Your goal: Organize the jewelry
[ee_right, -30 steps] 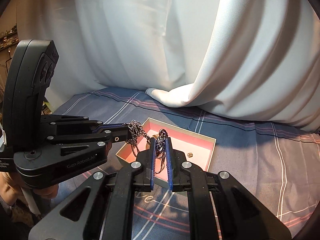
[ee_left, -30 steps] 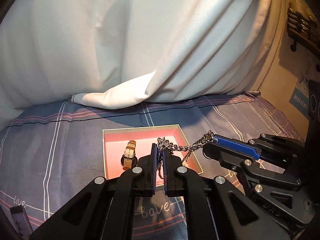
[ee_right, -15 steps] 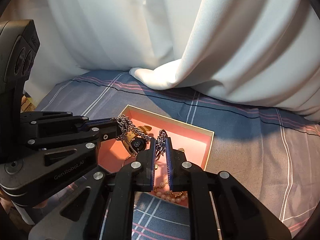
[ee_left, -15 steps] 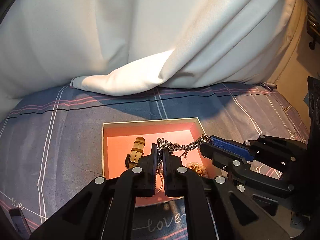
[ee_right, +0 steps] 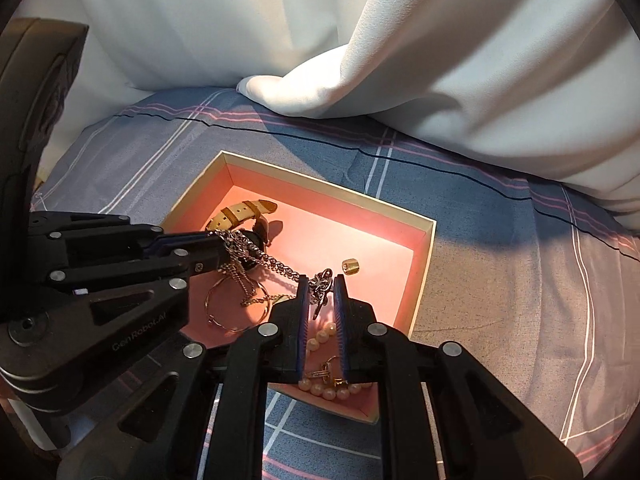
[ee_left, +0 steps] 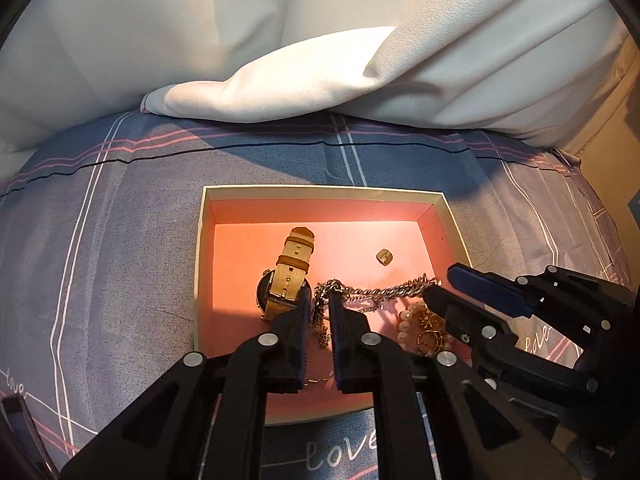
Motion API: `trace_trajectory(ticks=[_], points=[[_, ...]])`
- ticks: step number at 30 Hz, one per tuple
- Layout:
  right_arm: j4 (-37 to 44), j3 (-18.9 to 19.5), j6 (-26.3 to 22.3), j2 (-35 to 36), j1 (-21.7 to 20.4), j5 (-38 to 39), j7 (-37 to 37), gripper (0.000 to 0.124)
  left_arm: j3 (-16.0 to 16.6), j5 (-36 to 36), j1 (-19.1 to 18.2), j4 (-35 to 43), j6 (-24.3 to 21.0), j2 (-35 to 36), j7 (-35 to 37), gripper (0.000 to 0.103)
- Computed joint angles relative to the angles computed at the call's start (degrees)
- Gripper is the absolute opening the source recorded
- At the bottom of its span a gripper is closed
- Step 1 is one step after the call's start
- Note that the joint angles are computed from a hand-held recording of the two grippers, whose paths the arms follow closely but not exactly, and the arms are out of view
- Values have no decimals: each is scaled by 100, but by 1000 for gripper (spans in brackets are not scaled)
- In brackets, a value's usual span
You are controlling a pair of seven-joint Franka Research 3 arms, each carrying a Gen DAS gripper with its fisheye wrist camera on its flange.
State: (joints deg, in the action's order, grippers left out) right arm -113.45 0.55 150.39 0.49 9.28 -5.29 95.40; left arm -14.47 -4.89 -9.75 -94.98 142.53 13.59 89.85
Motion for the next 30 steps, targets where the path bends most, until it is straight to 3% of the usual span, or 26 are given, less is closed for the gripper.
trace_trajectory(ticks=[1, 2, 3, 5, 7, 9, 11, 12, 14, 16, 17, 19, 21, 23, 30], points=[[-119, -8, 136, -81, 2, -420, 313, 76, 62, 132, -37, -82, 125, -78, -197, 57], [-224, -1, 254, -156, -9, -774, 577, 82, 166, 443, -114, -243, 403, -195, -513, 86], [-294, 9, 315, -207, -22, -839, 632, 84, 231, 702, -153, -427, 733, -317, -728, 89], [-445, 40, 466, -314, -59, -943, 845, 94, 237, 899, -139, -579, 1037, -450, -846, 93], [-744, 105, 898, -516, -136, -1320, 1300, 98, 145, 656, -43, -948, 1599, -696, -654, 94], [-1134, 325, 1330, -847, -399, -2256, 2304, 98, 119, 530, -19, -1506, 2330, -1064, -551, 94], [-1567, 788, 1717, -1312, -938, -3506, 3577, 98, 173, 860, -46, -2149, 3120, -1508, -851, 95], [-1733, 1115, 1820, -1570, -1290, -4124, 4269, 98, 122, 1313, 68, -2510, 3528, -1772, -1265, 95], [-2151, 1563, 2009, -2201, -1754, -4719, 5098, 98, -430, 2581, 854, -3142, 4146, -2370, -2438, 96], [-2590, 1974, 2221, -2906, -2184, -4963, 5686, 98, -808, 2876, 1368, -3776, 4647, -3051, -2742, 97], [-2811, 2124, 2346, -3273, -2342, -5003, 5874, 98, -823, 2886, 1411, -4065, 4803, -3381, -2781, 97], [-3168, 2303, 2411, -3935, -2476, -4938, 6035, 98, -579, 2813, 1154, -4543, 4974, -3929, -2753, 97], [-3489, 2318, 2422, -4502, -2404, -4745, 6074, 97, -48, 2803, 549, -4881, 4963, -4334, -2795, 97], [-3784, 2323, 2364, -5051, -2309, -4538, 6101, 98, 188, 2713, 266, -5225, 4998, -4772, -2861, 97], [-4302, 2325, 1904, -6150, -1813, -3916, 5637, 97, 97, 2547, 148, -5923, 4736, -5899, -2980, 97]])
